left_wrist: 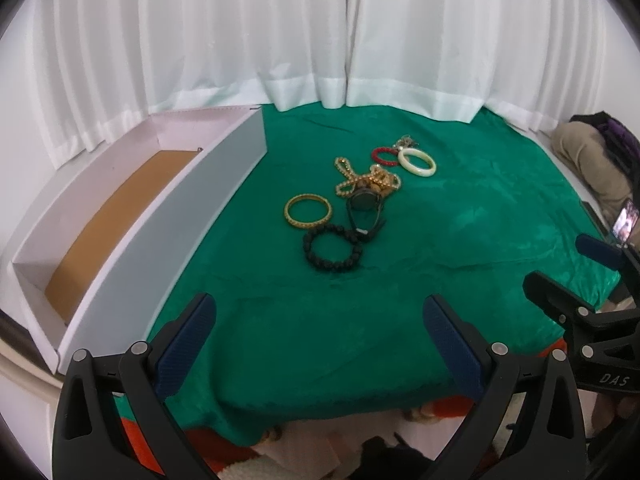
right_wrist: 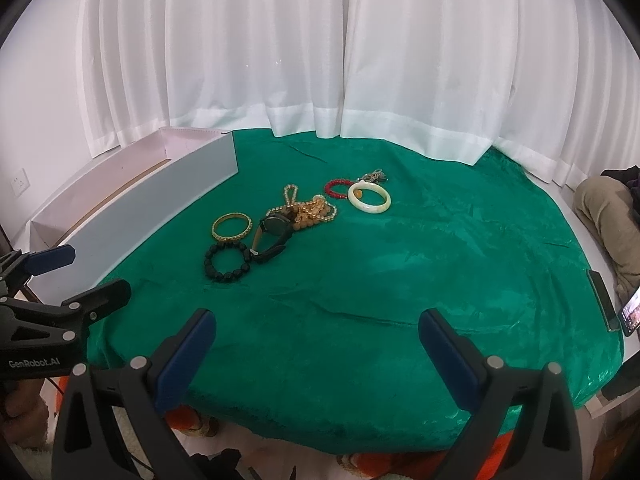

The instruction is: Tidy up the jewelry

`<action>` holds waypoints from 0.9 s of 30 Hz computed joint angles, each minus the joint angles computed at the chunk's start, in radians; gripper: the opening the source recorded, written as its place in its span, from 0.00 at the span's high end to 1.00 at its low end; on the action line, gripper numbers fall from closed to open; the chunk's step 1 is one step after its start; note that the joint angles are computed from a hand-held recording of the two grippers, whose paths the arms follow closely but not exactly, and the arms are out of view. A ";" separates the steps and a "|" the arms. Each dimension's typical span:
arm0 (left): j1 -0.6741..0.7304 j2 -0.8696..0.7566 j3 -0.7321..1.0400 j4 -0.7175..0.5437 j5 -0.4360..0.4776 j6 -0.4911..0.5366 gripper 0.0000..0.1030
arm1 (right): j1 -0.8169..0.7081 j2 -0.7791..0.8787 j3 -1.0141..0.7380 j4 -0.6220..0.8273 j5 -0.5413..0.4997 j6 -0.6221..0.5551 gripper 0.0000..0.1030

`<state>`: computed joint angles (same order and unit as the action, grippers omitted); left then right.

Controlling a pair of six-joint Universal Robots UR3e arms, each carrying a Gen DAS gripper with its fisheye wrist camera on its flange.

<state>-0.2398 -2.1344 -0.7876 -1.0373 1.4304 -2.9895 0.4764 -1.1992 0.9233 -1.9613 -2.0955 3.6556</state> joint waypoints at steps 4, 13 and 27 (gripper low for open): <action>-0.003 -0.001 -0.005 0.004 0.007 0.005 0.00 | -0.001 0.002 -0.005 0.002 0.003 -0.001 0.00; -0.016 -0.002 -0.009 0.023 0.021 0.005 0.00 | 0.002 0.007 -0.012 0.011 0.006 0.010 0.00; -0.023 -0.003 -0.002 0.009 0.029 0.003 0.00 | 0.005 0.013 -0.019 0.012 0.005 0.008 0.00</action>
<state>-0.2624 -2.1374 -0.7898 -1.0285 1.4590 -2.9863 0.4815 -1.1865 0.9047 -1.9497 -2.0907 3.6634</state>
